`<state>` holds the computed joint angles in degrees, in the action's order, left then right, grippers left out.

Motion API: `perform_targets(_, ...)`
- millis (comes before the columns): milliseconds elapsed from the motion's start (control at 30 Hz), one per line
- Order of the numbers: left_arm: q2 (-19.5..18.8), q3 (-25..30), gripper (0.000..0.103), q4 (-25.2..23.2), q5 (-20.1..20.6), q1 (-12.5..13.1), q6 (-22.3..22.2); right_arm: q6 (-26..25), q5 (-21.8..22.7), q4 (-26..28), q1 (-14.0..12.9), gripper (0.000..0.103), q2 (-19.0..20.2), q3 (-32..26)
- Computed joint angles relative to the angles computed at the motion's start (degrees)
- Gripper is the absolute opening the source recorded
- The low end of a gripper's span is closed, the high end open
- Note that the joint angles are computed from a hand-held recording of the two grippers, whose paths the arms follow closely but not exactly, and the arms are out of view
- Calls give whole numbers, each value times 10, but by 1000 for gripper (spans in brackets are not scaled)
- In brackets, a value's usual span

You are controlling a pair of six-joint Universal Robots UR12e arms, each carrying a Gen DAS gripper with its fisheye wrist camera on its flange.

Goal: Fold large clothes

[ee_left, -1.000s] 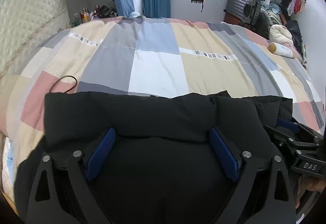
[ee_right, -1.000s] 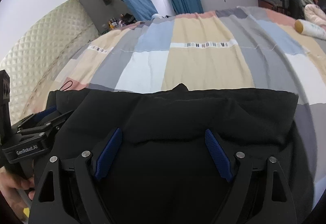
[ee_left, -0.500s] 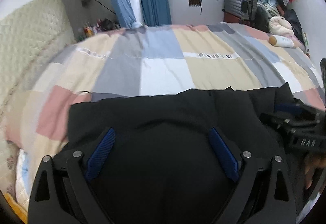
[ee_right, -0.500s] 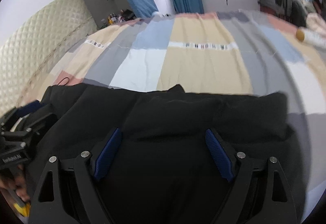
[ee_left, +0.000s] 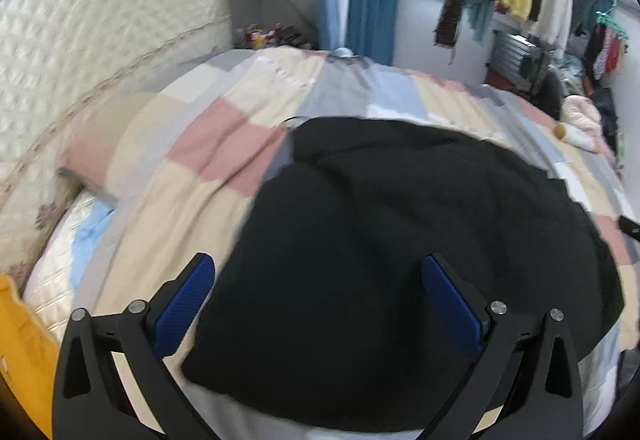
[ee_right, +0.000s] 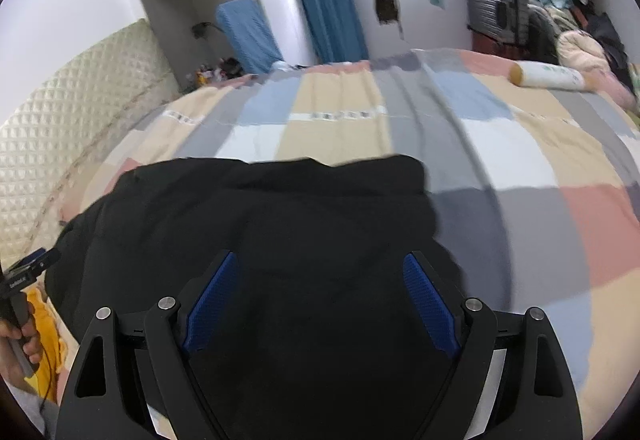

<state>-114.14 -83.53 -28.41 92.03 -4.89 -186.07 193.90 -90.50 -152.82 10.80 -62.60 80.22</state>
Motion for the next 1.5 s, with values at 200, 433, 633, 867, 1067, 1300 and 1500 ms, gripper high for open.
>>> perform_targets(200, 2, -14, 103, -12, -64, 27, -43, 38, 25, 29, -23, 84, -5, 36)
perform_targets(433, -8, -17, 98, -2, -155, 43, -78, 64, 92, 18, -32, 66, 9, 33)
perform_targets(633, 7, -38, 41, 36, -196, 49, -74, 2, 75, -9, -16, 15, -4, 39)
perform_targets(867, 23, -53, 22, 28, -215, 58, -77, -22, 64, -7, -10, 11, -15, 50)
perform_targets(1067, 29, -53, 23, -28, -181, 50, -47, -42, 17, 38, 2, 11, -15, 48)
perform_targets(1300, 24, -52, 26, -65, -131, 38, -22, -79, -44, 86, 20, 15, 3, 27)
perform_targets(1500, 23, -56, 30, -56, -83, 22, -2, -63, -41, 90, 18, 21, 6, 27)
